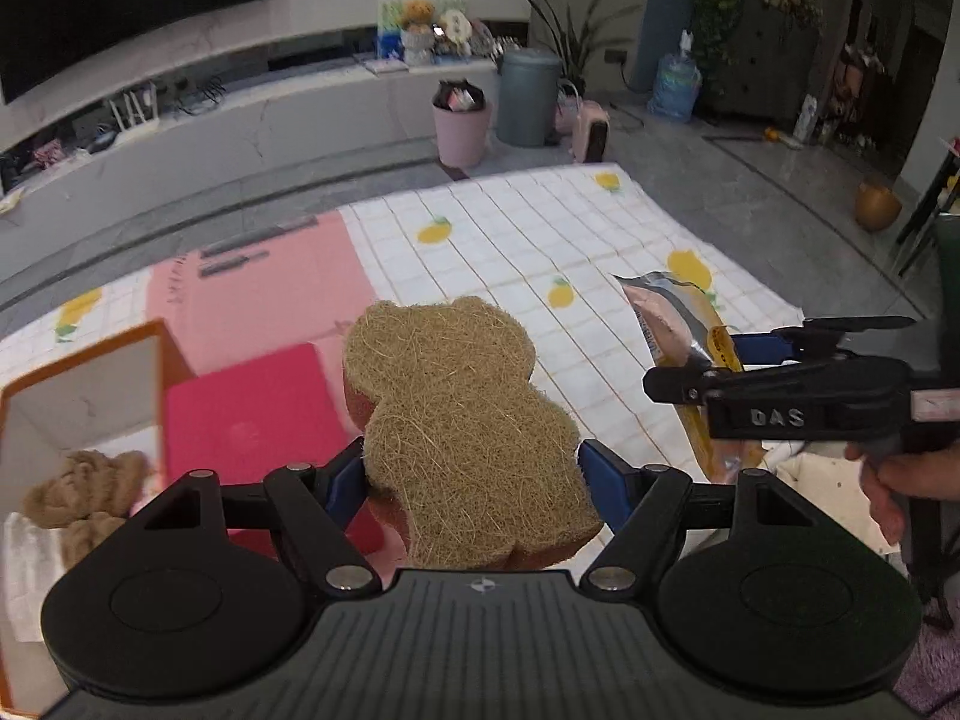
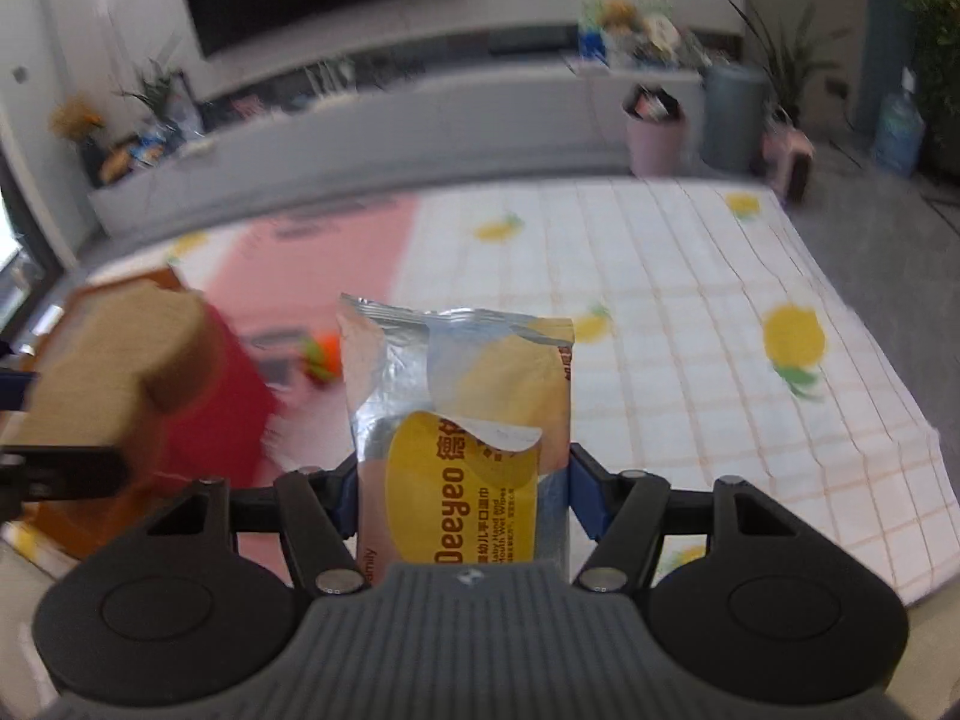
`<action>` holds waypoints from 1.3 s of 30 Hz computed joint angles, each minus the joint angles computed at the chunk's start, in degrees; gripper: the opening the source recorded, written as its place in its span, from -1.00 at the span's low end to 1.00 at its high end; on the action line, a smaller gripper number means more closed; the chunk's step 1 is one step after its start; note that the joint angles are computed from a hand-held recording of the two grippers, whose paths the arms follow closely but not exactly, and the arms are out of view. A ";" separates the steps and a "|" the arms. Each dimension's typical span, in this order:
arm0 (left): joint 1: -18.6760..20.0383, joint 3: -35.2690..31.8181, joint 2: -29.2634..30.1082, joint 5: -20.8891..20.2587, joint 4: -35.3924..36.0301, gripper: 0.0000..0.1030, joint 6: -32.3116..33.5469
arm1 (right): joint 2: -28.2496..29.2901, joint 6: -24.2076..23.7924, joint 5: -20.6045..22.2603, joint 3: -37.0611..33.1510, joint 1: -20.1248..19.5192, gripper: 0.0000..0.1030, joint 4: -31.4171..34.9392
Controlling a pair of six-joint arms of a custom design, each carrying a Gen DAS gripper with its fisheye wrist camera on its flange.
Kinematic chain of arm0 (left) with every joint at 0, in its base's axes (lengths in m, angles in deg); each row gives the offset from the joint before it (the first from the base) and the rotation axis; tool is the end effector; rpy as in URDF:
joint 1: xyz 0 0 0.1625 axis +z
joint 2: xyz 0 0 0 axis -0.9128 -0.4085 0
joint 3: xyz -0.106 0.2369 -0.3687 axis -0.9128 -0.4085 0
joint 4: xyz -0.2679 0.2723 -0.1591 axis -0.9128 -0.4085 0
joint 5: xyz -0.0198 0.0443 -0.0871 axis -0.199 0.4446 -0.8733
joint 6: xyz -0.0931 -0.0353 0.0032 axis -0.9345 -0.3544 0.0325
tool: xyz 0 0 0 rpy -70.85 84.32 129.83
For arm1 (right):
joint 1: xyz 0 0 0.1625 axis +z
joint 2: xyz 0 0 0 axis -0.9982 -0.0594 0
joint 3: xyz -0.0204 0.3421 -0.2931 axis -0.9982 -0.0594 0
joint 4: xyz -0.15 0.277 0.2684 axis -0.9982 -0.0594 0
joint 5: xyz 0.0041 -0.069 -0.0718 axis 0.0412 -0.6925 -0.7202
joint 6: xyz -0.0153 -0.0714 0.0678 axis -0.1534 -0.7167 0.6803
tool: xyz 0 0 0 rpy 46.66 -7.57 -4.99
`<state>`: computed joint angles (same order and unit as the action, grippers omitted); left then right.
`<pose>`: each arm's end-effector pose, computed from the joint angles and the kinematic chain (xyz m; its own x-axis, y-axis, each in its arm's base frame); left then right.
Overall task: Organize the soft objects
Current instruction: 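Lift and carry the packet and sponge toward the orange box, then lower the Deeyeo packet into the orange box and open the right gripper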
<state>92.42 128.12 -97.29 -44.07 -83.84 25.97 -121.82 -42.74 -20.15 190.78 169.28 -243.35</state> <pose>-0.4869 -0.4770 0.0692 -0.7224 0.1901 -0.6649 0.5496 0.7414 -0.3851 0.0456 -0.5715 0.4280 -0.7729 -0.3508 0.5288 -0.5896 0.7050 -0.3941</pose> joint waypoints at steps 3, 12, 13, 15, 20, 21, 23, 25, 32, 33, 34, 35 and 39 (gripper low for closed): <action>-1.00 2.28 -2.91 2.90 0.98 0.65 -1.28 | -1.75 -0.12 1.15 3.19 3.29 0.25 -5.53; -3.74 10.11 -14.30 9.74 4.12 0.65 -7.82 | -2.67 0.24 0.10 6.44 15.34 0.25 -12.62; -4.02 11.20 -15.60 10.87 4.69 0.65 -9.00 | -2.46 0.51 0.53 6.53 16.45 0.25 -12.61; -4.43 13.35 -18.02 13.07 5.87 0.65 -11.30 | -1.82 1.07 1.61 6.69 18.29 0.25 -12.60; -4.45 21.32 -24.58 16.68 3.93 0.65 -18.19 | 1.93 4.16 5.55 6.62 21.37 0.25 -12.93; -4.20 22.81 -25.51 17.76 3.41 0.65 -18.98 | 3.25 5.05 6.33 6.32 21.72 0.25 -13.12; -3.32 25.33 -26.91 19.92 3.05 0.65 -20.34 | 6.25 4.88 6.14 5.45 22.84 0.25 -12.61; -2.05 27.78 -27.96 20.19 0.28 0.65 -19.27 | 9.87 3.63 5.59 4.01 23.52 0.25 -11.70; 3.99 29.38 -26.67 14.68 1.96 0.65 -16.41 | 24.22 -5.25 -0.80 -4.11 24.87 0.25 -6.85; 4.58 29.76 -26.63 13.30 1.04 0.65 -14.61 | 26.34 -7.74 -2.04 -5.37 25.04 0.25 -7.09; 5.29 30.01 -26.28 12.13 -0.45 0.65 -13.22 | 28.19 -10.88 -3.10 -6.33 25.01 0.24 -7.69; 5.94 30.42 -26.14 11.38 -1.66 0.65 -12.95 | 29.79 -14.09 -3.94 -7.05 24.94 0.20 -8.51; 7.93 31.06 -25.51 10.49 -7.33 0.65 -9.45 | 35.66 -23.14 -6.43 -11.92 24.93 0.03 -8.38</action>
<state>100.35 159.18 -122.80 -33.58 -91.17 16.52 -86.16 -65.88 -26.58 178.86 194.20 -251.73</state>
